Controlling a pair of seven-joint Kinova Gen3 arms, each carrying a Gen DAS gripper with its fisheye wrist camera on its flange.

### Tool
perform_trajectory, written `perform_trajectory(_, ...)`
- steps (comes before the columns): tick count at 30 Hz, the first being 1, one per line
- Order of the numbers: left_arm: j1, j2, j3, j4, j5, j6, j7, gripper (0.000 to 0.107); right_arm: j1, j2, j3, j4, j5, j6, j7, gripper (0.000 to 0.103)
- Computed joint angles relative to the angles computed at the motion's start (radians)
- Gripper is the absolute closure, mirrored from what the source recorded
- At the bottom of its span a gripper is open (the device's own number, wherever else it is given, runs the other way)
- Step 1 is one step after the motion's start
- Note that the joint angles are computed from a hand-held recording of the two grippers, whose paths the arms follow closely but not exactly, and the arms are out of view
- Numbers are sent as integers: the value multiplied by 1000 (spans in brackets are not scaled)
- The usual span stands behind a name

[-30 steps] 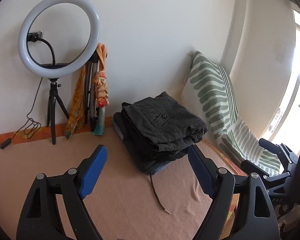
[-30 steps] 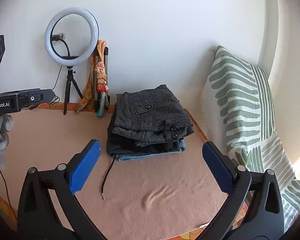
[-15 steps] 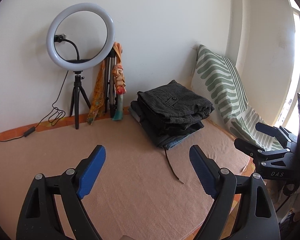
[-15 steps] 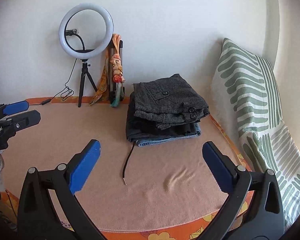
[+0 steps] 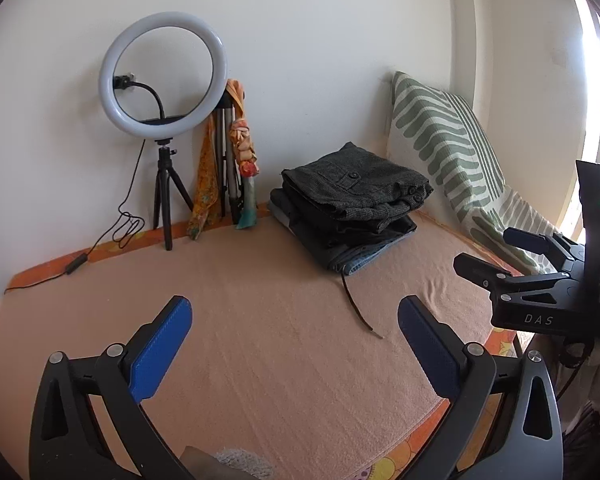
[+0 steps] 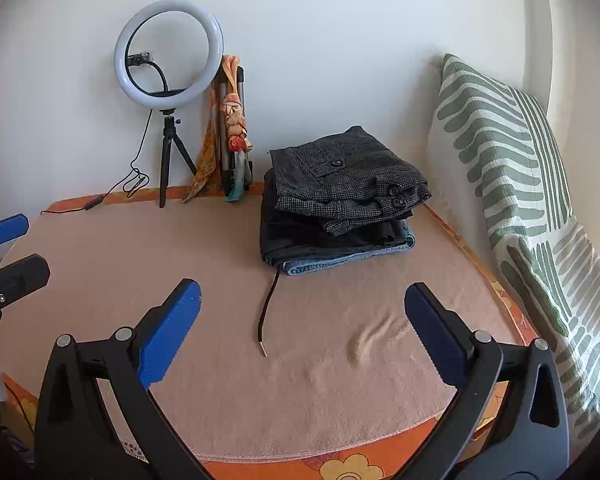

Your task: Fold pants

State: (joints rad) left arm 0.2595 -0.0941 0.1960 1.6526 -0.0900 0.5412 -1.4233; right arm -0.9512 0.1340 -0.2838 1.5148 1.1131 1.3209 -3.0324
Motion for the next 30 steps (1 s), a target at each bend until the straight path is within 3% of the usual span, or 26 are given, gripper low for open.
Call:
perform_trajectory(10, -6, -5, 24, 14, -83, 6, 67, 5, 1, 1, -1, 11, 8, -12, -13, 0)
perform_trajectory(30, -5, -21, 17, 20, -55, 0, 29, 5, -6, 6, 4, 9, 5, -20, -18, 0)
